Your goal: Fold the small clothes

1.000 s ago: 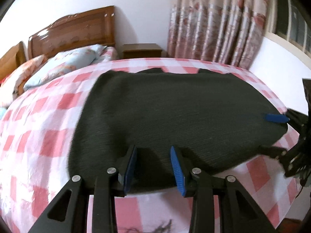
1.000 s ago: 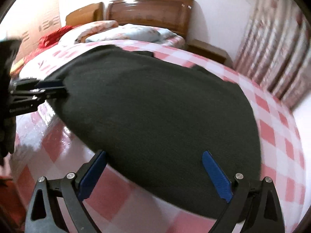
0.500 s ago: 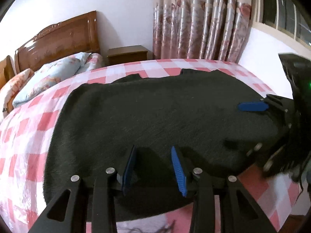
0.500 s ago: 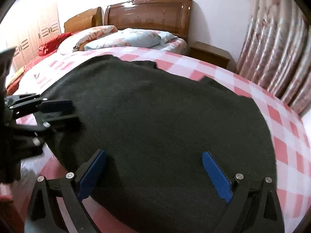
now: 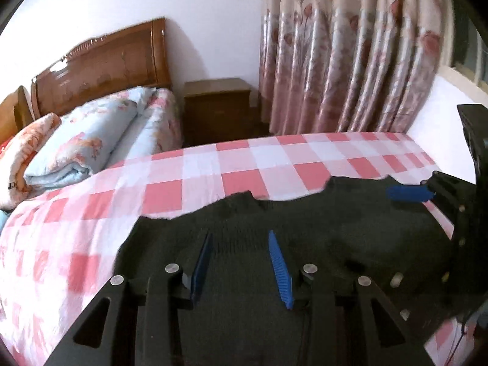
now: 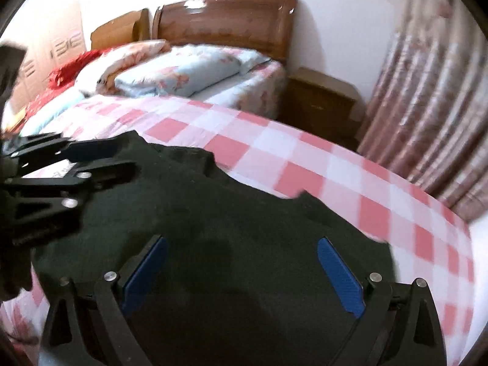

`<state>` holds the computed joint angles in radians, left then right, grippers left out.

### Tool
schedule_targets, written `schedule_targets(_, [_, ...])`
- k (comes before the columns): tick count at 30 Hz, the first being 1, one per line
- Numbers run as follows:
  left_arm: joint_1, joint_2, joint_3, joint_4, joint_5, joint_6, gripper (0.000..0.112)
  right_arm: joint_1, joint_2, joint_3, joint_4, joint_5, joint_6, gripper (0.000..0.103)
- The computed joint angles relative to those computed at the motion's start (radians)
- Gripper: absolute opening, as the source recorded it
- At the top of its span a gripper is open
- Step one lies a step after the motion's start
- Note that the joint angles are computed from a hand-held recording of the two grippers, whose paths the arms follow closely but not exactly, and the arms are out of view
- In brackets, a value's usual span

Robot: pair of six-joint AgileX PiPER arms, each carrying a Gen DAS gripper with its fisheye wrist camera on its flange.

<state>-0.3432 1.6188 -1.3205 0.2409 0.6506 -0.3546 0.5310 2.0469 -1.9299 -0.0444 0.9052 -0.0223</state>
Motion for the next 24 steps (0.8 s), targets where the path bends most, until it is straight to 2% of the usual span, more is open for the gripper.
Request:
schedule_targets(2, [0.022, 0.083, -0.053, 0.009, 0.038, -0.008, 0.039, 0.013, 0.066, -0.08, -0.063, 0.078, 0.023, 0.103])
schedule_targets(4, [0.077, 0.129, -0.05, -0.098, 0.032, 0.081, 0.039, -0.022, 0.075, -0.023, -0.054, 0.04, 0.041, 0.103])
schedule_targets(5, [0.115, 0.11, -0.021, -0.198, -0.016, 0.151, 0.039, -0.05, 0.057, 0.015, 0.008, 0.008, 0.026, 0.103])
schedule_targets(7, [0.167, 0.102, -0.009, -0.353, -0.028, 0.259, 0.039, -0.091, 0.021, 0.06, 0.013, -0.01, 0.085, 0.103])
schedule_targets(9, [0.165, 0.11, -0.015, -0.348, -0.026, 0.262, 0.039, -0.107, -0.015, 0.106, -0.017, -0.037, 0.114, 0.103])
schedule_targets(12, [0.126, 0.121, -0.029, -0.242, -0.014, 0.19, 0.04, -0.129, -0.109, 0.23, -0.044, -0.101, 0.182, 0.103])
schedule_targets(14, [0.128, 0.118, -0.024, -0.247, -0.019, 0.193, 0.04, -0.157, -0.228, 0.383, -0.002, -0.217, 0.184, 0.103])
schedule_targets(17, [0.143, 0.107, -0.008, -0.294, -0.032, 0.226, 0.04, -0.226, -0.475, 0.683, 0.27, -0.41, 0.008, 0.103])
schedule_targets(18, [0.144, 0.11, -0.009, -0.297, -0.035, 0.229, 0.04, -0.241, -0.575, 0.783, 0.37, -0.431, -0.04, 0.103])
schedule_targets(19, [0.145, 0.106, -0.005, -0.297, -0.036, 0.229, 0.04, -0.245, -0.654, 0.881, 0.47, -0.492, -0.109, 0.103])
schedule_targets(20, [0.144, 0.104, -0.003, -0.296, -0.037, 0.227, 0.04, -0.253, -0.718, 0.95, 0.57, -0.512, -0.181, 0.103])
schedule_targets(22, [0.145, 0.103, 0.0, -0.299, -0.041, 0.23, 0.04, -0.278, -0.891, 1.121, 0.769, -0.502, -0.321, 0.103])
schedule_targets(24, [0.154, 0.1, 0.008, -0.327, -0.051, 0.251, 0.04, -0.288, -1.008, 1.251, 0.858, -0.466, -0.348, 0.103])
